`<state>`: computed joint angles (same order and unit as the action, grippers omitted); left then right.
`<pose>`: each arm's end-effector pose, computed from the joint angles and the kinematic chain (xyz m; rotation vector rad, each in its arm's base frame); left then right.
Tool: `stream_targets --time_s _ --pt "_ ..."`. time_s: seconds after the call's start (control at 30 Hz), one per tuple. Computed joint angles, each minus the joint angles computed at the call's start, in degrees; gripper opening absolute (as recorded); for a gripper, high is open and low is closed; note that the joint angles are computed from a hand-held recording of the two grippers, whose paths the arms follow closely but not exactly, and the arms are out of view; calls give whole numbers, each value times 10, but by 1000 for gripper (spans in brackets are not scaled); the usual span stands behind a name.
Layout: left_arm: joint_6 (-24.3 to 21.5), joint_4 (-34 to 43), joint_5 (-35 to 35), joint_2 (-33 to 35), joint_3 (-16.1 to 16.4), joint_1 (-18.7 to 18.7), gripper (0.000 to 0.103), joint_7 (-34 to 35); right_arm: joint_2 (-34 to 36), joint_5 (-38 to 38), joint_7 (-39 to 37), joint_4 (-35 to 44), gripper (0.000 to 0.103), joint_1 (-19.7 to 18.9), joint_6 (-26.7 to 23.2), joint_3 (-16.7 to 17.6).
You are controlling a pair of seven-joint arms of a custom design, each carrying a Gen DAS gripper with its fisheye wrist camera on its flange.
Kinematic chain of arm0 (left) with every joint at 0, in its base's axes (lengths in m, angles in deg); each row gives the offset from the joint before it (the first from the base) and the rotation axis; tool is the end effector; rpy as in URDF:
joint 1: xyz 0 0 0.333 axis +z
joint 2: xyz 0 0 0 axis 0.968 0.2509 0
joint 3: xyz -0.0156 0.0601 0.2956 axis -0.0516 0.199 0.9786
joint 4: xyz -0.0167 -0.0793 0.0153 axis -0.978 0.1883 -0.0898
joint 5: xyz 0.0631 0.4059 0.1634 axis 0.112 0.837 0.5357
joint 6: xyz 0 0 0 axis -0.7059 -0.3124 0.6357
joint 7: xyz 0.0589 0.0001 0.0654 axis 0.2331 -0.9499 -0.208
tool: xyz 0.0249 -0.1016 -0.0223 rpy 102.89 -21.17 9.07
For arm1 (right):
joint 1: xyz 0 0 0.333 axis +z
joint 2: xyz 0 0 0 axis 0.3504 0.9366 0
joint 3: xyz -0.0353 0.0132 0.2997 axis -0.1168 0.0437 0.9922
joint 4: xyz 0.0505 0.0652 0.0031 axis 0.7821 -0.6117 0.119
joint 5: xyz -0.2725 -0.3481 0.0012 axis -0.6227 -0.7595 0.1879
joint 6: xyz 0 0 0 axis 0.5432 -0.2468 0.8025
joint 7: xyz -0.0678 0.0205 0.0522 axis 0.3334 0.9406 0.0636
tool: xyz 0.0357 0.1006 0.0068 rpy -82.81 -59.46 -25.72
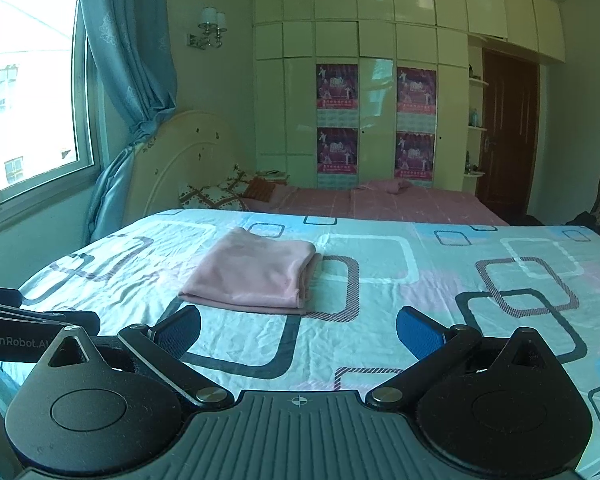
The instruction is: Fold small clothes
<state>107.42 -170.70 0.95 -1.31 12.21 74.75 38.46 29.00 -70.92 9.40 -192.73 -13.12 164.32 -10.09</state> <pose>0.5575 -0.1397 0.5107 -1.9554 1.1075 -0.4876 0.5921 0.3040 0.4537 -1.8321 0.9122 -0.5054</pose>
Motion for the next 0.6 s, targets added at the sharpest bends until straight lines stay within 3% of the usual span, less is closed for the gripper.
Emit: stream_targets --time_s 0.6 --pt "-15 -2 5 -8 -6 -5 98 -9 1 -22 10 -9 103 -34 3 25"
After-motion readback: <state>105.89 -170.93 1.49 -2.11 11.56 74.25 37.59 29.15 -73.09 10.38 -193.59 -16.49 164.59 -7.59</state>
